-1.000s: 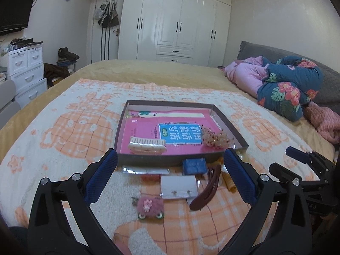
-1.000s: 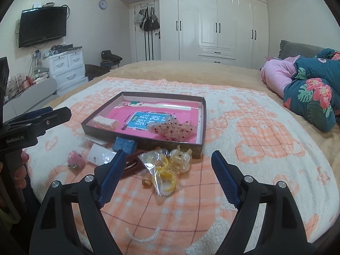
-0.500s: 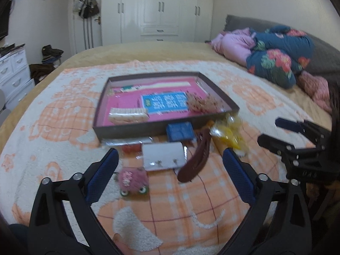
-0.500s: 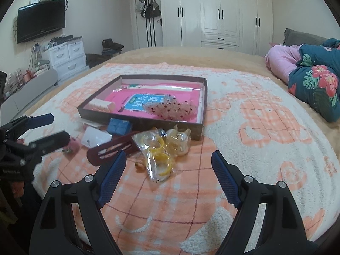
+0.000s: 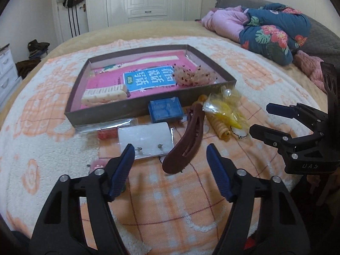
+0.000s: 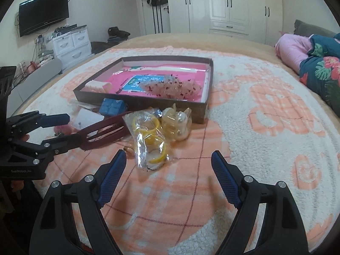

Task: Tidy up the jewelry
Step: 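Grasp the maroon hair clip with the left tool while the right tool grasps the bagged yellow bangles, then lower the maroon clip into the tray with the left tool while the right tool drops the bangles there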

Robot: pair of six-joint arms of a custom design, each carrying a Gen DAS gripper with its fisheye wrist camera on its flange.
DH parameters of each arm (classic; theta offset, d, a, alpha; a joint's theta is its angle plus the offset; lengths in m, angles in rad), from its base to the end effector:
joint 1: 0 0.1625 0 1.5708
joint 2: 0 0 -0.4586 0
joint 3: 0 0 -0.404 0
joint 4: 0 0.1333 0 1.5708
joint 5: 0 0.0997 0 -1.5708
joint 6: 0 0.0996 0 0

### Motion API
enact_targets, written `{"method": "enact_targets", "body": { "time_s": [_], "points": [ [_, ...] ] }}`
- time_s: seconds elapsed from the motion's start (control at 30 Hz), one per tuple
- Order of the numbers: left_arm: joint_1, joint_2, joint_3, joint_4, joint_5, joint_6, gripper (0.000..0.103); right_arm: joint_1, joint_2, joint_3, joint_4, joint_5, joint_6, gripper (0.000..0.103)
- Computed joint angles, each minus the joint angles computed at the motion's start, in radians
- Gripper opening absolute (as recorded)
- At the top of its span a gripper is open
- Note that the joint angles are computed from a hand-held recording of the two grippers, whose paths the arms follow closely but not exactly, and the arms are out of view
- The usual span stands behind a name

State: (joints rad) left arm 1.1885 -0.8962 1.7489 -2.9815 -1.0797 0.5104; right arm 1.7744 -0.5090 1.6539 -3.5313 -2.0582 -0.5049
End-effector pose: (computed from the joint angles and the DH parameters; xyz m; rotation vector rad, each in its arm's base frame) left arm -0.0877 -0.7012 0.1947 0.9314 2.3685 -0.6850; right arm 0.2264 -0.6678 0.0303 0.5889 -2.3332 0.9326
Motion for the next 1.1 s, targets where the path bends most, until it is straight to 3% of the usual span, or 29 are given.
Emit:
{"method": "enact_targets", "body": {
  "time_s": [0.2,0.47,0.53,0.57,0.77,1.03,1.1],
  "points": [
    [0.006,0.013,-0.021,0.039,-0.002,-0.015,0.048,-0.015,0.003,-0.043,0.108,0.038,0.024,0.064],
    [0.006,0.023,-0.035,0.076,-0.014,-0.007,0.042,-0.033,0.011,-0.093,0.226,0.081,0.067,0.054],
    [0.007,0.026,-0.042,0.086,-0.016,-0.009,0.038,-0.035,0.01,-0.093,0.23,0.095,0.069,0.051],
    [0.006,0.028,-0.044,0.087,-0.014,-0.009,0.037,-0.036,0.01,-0.093,0.229,0.096,0.069,0.043],
    [0.002,0.033,-0.066,0.134,-0.022,-0.02,0.026,-0.037,-0.007,-0.052,0.199,0.118,0.058,0.039],
    [-0.016,0.052,-0.099,0.241,0.0,-0.024,0.024,-0.032,-0.034,0.002,0.152,0.103,0.059,0.038],
    [-0.021,0.063,-0.105,0.264,0.021,-0.02,0.014,-0.035,-0.04,0.01,0.14,0.103,0.067,0.038]
  ]
}}
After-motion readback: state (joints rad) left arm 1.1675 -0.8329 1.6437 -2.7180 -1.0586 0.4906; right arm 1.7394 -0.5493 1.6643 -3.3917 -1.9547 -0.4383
